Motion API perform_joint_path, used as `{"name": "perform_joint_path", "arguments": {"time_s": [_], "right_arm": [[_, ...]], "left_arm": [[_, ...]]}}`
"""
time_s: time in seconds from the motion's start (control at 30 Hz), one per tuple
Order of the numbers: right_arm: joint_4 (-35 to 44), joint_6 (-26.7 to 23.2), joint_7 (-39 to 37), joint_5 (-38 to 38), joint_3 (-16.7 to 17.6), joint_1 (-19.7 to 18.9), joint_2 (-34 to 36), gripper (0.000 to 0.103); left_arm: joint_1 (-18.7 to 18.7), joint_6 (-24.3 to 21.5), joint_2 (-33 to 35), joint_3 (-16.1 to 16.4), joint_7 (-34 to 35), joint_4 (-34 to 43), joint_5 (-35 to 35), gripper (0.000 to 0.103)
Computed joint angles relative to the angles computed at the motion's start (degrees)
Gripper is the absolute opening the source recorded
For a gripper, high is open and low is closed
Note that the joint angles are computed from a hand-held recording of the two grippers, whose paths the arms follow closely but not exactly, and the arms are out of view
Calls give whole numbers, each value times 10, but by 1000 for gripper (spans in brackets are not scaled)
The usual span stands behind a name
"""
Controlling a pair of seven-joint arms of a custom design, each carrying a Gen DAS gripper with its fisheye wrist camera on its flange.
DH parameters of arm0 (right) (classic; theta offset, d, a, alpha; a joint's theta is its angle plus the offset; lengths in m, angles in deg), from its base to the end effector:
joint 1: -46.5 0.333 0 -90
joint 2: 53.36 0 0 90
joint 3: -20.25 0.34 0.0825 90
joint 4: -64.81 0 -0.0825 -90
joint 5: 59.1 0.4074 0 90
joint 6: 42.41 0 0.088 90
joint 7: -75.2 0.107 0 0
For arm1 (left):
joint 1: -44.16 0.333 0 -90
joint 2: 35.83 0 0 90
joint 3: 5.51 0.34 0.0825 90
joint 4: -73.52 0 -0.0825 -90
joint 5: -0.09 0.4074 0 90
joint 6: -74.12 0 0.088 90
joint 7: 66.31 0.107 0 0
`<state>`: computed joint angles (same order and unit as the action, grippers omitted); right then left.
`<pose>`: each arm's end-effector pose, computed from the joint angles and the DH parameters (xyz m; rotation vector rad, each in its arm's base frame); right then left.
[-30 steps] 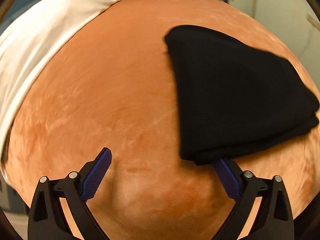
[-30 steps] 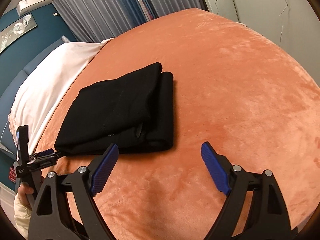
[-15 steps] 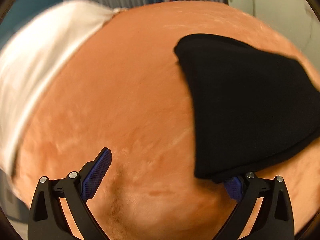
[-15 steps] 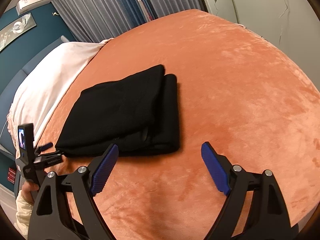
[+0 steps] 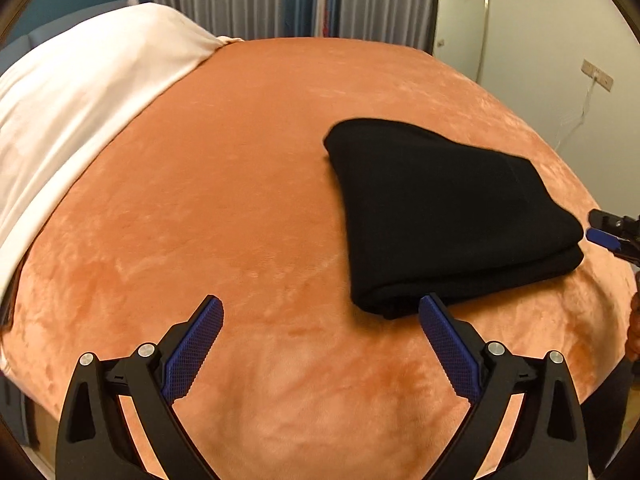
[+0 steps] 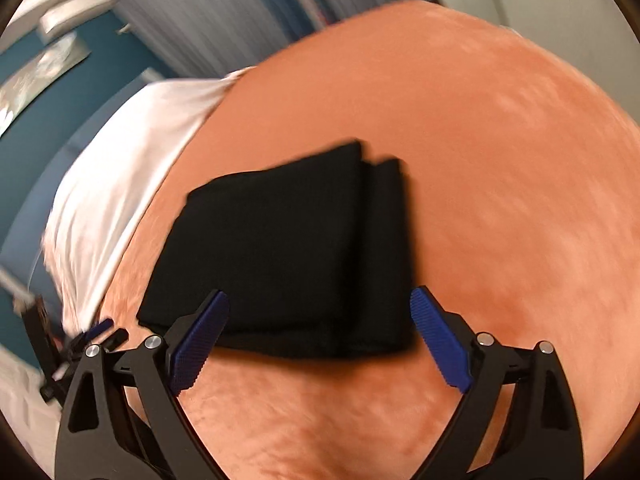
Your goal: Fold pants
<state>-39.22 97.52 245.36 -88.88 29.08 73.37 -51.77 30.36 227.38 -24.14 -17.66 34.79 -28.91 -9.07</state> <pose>0.5204 0.3716 0.6020 -1.2714 2.0918 -0.3795 0.6275 -0.2872 0.5329 -1.3703 2.3362 -0.9012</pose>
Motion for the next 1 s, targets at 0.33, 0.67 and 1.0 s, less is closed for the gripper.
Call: {"name": "perform_joint_path", "arguments": {"time_s": [0.33, 0.67, 1.0], "right_arm": [[100, -68, -79, 43, -9, 20, 87, 35], [102, -120, -68, -42, -16, 27, 28, 27], [-26, -23, 30, -18, -5, 0, -28, 63]], "left_arm": [[3, -30, 9, 2, -57, 19, -18, 97], [-1, -29, 14, -7, -61, 46, -33, 97], [-12, -64, 31, 0, -82, 66, -12, 97]]}}
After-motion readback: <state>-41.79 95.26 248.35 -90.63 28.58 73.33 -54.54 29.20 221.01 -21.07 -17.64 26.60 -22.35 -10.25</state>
